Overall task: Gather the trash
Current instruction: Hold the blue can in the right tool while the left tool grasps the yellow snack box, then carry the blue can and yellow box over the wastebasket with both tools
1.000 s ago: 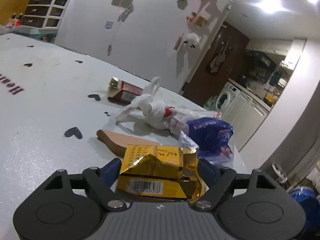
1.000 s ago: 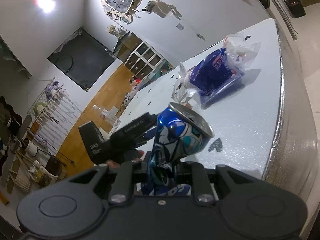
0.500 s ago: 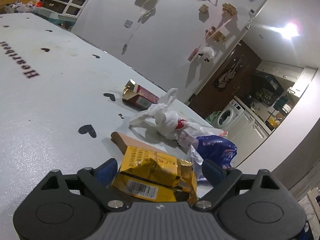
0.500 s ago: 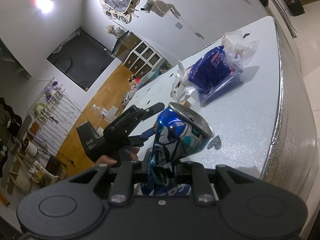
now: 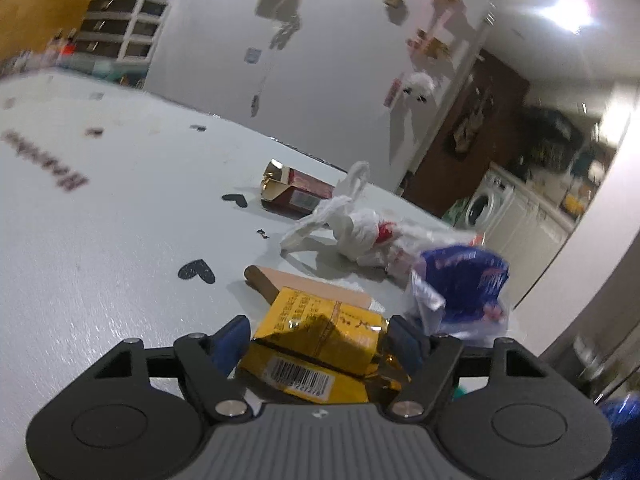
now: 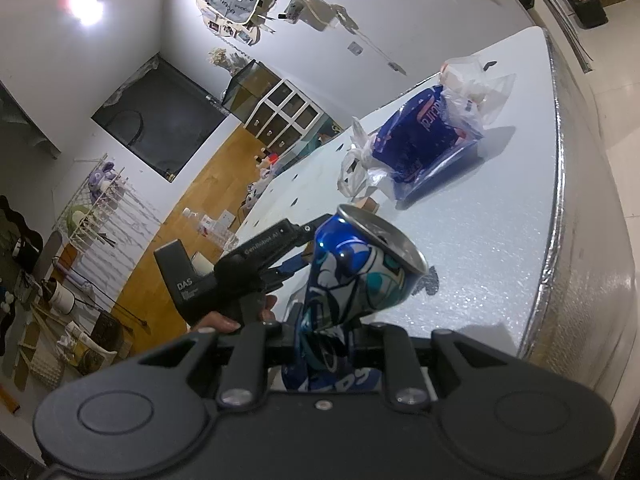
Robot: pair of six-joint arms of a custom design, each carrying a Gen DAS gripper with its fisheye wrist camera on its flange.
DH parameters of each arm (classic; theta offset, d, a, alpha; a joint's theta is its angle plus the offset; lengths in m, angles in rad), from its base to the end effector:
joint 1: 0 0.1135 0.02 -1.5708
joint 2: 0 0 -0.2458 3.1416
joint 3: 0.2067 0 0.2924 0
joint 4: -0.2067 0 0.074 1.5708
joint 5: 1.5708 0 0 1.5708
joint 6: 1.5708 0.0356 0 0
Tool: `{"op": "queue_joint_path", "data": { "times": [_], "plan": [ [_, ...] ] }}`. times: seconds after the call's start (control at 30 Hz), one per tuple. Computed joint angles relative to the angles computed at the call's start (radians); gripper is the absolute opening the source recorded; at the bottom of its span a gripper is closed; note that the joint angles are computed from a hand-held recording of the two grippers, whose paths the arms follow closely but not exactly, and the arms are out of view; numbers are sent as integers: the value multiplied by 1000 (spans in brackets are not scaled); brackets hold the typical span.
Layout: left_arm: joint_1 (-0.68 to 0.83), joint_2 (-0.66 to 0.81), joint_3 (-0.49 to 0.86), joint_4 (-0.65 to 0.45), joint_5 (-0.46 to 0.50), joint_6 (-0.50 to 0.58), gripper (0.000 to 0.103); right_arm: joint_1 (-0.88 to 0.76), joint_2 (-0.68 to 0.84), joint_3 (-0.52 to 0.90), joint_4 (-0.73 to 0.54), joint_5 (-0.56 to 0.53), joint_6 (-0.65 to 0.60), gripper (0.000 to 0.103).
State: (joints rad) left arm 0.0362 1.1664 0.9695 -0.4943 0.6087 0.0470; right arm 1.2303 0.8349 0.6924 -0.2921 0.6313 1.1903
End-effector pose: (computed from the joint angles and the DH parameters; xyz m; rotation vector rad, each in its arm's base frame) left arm 0.2957 -0.0097 0.2765 0.3319 2.1648 -0.6376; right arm 0.1000 0.2192 0.2712 0.3775 2.0115 0.9659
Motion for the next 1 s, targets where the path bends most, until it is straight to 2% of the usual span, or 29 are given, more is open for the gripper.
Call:
{"op": "queue_joint_path", "data": {
  "times": [0.27, 0.5, 0.67, 1.0],
  "plan": [
    [-35, -33, -17, -20, -73, 90, 71, -9, 8, -9, -10, -5, 21, 20],
    [-22, -168, -64, -66, -101, 75, 70, 24, 24, 23, -67, 59, 43, 20],
    [24, -319, -83, -157, -64, 114, 69, 81, 66, 88, -151, 142, 65, 20],
    [150, -527, -20, -450, 40, 254, 69, 207, 184, 255, -372, 309, 126, 20]
  ]
}}
